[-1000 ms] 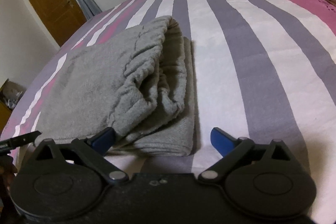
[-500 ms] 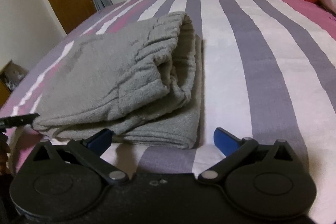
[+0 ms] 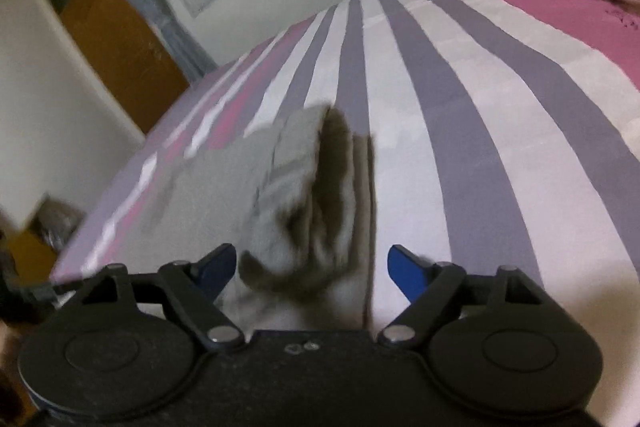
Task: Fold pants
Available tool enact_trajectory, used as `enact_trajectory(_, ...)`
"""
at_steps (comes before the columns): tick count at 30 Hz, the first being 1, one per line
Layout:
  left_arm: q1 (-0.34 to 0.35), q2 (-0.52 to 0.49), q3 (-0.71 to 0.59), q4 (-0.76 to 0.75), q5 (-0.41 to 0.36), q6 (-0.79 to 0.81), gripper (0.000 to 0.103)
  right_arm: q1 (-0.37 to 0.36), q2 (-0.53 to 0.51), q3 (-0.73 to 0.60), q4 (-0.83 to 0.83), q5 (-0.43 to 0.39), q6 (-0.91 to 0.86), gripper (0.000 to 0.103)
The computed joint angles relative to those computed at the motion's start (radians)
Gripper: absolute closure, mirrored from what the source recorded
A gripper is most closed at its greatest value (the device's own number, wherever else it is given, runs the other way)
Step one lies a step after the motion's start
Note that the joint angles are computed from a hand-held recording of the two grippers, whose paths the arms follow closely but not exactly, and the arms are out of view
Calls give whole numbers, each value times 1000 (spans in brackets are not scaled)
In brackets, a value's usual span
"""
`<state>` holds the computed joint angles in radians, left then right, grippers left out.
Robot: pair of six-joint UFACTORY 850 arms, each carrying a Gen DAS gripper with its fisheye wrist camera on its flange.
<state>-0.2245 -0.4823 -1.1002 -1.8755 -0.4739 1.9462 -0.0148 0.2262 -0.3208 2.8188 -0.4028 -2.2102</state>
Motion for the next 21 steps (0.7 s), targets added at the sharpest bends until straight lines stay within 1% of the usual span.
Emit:
enact_trajectory(1, -5, -27, -27, 30, 4, -33, 0, -12, -24, -17, -35, -15, 24, 20)
enact_trajectory(2, -9, -46, -43, 43, 3, -48, 0, -17, -63, -47, -56, -7, 24, 20)
enact_trajectory(3, -12, -63, -61, 53, -4, -65, 0, -21, -112, -89, -116, 35, 64, 20)
enact_trajectory(4, -11, -74, -77, 79, -14, -89, 0, -26, -166, -132, -209, 80, 146, 20)
enact_trajectory(5, -11, -86, -97, 118, -19, -113, 0, -36, -198, -153, -292, 83, 229, 15)
enact_trajectory(6, -11, -92, -108, 152, -22, -132, 0, -51, -220, -160, -337, 50, 269, 14)
enact_trajectory(7, -8, -101, -130, 220, -37, -189, 0, -58, -234, -168, -351, 34, 268, 14)
enact_trajectory(8, -1, -110, -145, 272, -70, -234, 0, -64, -246, -177, -382, 20, 280, 14)
enact_trajectory(9, 13, -125, -167, 334, -130, -278, 0, -73, -256, -185, -432, 3, 313, 15)
enact_trajectory(10, 23, -137, -182, 372, -175, -303, 0, -84, -268, -195, -510, -16, 364, 15)
enact_trajectory(11, 33, -146, -191, 400, -216, -323, 0, -90, -265, -195, -553, -22, 394, 15)
enact_trajectory(13, 60, -177, -220, 457, -349, -364, 2, -133, -265, -186, -673, -92, 495, 17)
enact_trajectory(14, 70, -192, -234, 476, -398, -384, 4, -164, -263, -175, -721, -139, 537, 19)
enact_trajectory(15, 79, -209, -253, 498, -444, -415, 13, -197, -263, -161, -757, -200, 575, 21)
enact_trajectory(16, 90, -231, -275, 518, -500, -455, 19, -226, -264, -149, -783, -251, 608, 22)
enact_trajectory(17, 96, -245, -286, 525, -528, -475, 20, -257, -267, -135, -802, -306, 642, 24)
enact_trajectory(18, 105, -261, -300, 530, -563, -503, 22, -276, -268, -126, -811, -336, 659, 28)
enact_trajectory(21, 126, -320, -346, 525, -671, -567, 22, -346, -288, -110, -855, -453, 718, 29)
